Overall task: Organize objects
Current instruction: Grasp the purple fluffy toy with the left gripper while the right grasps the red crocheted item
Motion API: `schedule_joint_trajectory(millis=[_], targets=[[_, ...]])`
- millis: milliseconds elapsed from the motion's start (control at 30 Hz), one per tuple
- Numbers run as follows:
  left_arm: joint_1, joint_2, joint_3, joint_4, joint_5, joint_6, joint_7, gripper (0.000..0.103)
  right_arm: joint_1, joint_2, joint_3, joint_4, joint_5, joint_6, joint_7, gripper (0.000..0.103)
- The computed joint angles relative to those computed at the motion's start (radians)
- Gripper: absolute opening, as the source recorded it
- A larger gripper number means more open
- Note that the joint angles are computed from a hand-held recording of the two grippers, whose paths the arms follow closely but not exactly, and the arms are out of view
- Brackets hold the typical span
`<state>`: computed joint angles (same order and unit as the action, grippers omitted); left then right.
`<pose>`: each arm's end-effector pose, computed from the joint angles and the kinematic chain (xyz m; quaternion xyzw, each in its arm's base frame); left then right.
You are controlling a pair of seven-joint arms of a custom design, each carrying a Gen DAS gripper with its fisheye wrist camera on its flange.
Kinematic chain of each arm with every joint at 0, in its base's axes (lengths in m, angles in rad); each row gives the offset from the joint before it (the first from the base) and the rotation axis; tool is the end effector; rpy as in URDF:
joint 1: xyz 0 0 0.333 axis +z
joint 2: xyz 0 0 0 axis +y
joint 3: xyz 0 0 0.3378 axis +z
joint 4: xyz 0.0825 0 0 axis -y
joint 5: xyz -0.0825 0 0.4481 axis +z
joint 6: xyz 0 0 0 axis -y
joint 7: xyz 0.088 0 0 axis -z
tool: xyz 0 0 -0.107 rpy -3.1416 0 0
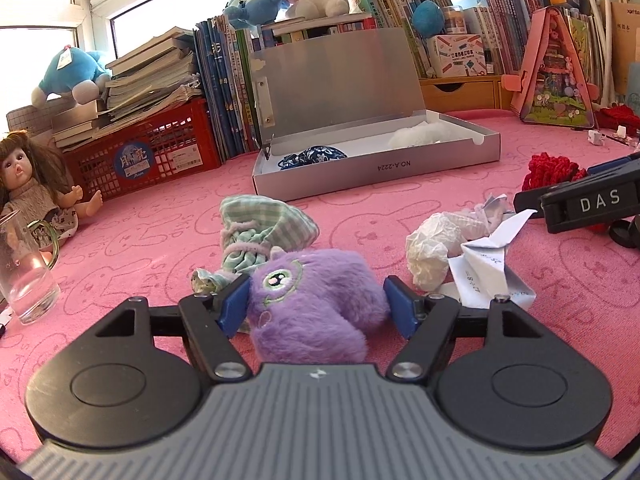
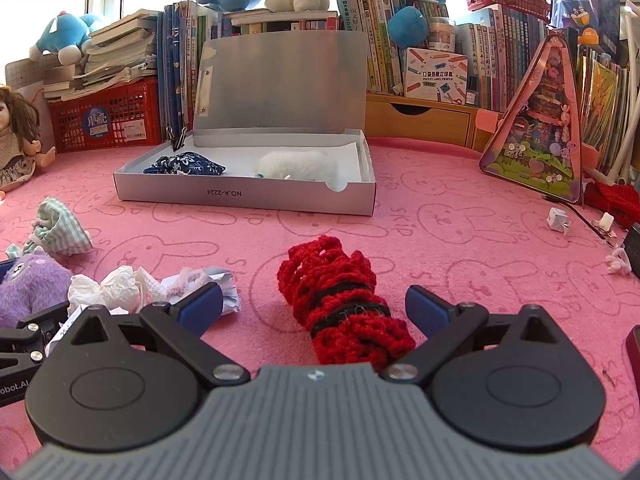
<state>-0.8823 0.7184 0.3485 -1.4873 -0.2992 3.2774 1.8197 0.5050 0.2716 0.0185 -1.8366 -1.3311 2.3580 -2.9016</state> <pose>0.6855 -0.4621 0.3869 -0.3641 0.7651 -0.4166 0.3295 0.6253 0.3452 0.4045 -0.4858 0.7204 -0.4133 0.2724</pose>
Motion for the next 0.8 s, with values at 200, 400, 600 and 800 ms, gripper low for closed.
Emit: schedule_joint_trajectory(millis=[200, 400, 600, 800], targets=[[0.026, -0.009, -0.034, -0.002, -0.011, 0.006, -0.014, 0.074, 0.002, 0.002, -0.001, 0.001, 0.001, -0.005, 0.004, 0.101], [0.134, -0.049, -0.177, -0.025, -0.003, 0.015, -0.004, 0.072, 0.005, -0.003, -0.001, -0.004, -0.018, -0.014, 0.023, 0.1], [0.172, -0.061, -0.237, -0.035, 0.006, 0.015, 0.021, 0.072, 0.003, -0.004, 0.003, -0.006, -0.021, -0.021, 0.019, 0.09], [0.135, -0.049, -0.187, -0.023, 0.002, -0.005, 0.008, 0.073, 0.006, -0.002, 0.005, -0.002, -0.012, -0.036, 0.003, 0.082]])
